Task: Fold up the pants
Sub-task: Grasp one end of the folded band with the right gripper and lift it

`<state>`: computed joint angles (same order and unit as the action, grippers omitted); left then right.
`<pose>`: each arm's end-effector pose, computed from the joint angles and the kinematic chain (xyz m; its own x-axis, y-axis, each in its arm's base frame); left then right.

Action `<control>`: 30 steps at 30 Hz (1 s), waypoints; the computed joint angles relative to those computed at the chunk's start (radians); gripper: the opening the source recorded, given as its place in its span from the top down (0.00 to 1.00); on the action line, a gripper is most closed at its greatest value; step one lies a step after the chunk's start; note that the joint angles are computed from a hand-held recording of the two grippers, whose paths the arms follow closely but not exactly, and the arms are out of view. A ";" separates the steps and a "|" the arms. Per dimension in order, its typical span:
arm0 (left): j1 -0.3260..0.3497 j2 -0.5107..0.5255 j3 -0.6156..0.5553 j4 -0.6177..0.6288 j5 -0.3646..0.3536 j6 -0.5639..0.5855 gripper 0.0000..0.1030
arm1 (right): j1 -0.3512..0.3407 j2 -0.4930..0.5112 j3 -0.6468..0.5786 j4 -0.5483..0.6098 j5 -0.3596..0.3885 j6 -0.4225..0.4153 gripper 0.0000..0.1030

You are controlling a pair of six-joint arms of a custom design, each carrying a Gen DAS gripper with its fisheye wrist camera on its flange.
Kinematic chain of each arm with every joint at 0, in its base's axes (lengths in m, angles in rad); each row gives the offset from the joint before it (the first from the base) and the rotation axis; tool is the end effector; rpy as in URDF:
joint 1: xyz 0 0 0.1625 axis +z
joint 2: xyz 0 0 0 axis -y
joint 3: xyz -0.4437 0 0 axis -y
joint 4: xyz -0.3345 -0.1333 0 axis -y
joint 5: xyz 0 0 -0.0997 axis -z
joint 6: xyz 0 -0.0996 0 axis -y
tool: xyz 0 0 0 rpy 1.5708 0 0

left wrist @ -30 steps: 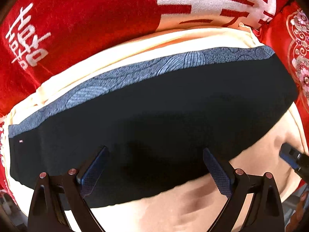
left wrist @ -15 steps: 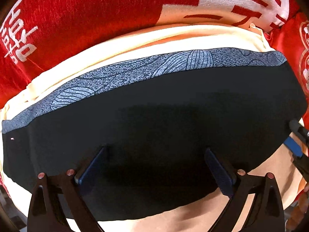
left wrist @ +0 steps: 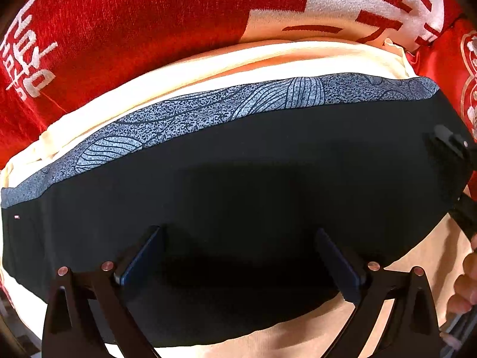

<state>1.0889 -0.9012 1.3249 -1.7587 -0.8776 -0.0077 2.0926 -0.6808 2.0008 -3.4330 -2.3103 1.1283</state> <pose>-0.1311 -0.6755 0.2751 -0.6159 0.4821 -0.6231 0.4459 0.8653 0.2288 0.3321 -0.4448 0.1062 -0.7343 0.6425 -0.2191 0.5526 0.3783 -0.7426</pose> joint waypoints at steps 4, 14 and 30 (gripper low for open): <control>-0.025 -0.021 0.020 -0.021 0.001 -0.001 0.24 | 0.006 -0.053 -0.022 0.171 0.012 0.083 0.84; -0.013 -0.048 0.123 -0.173 -0.211 0.122 0.27 | 0.100 -0.046 -0.236 0.489 -0.057 -0.075 0.85; 0.052 -0.110 -0.056 0.003 -0.181 0.112 0.26 | 0.207 0.185 -0.798 1.226 -0.169 -0.211 0.85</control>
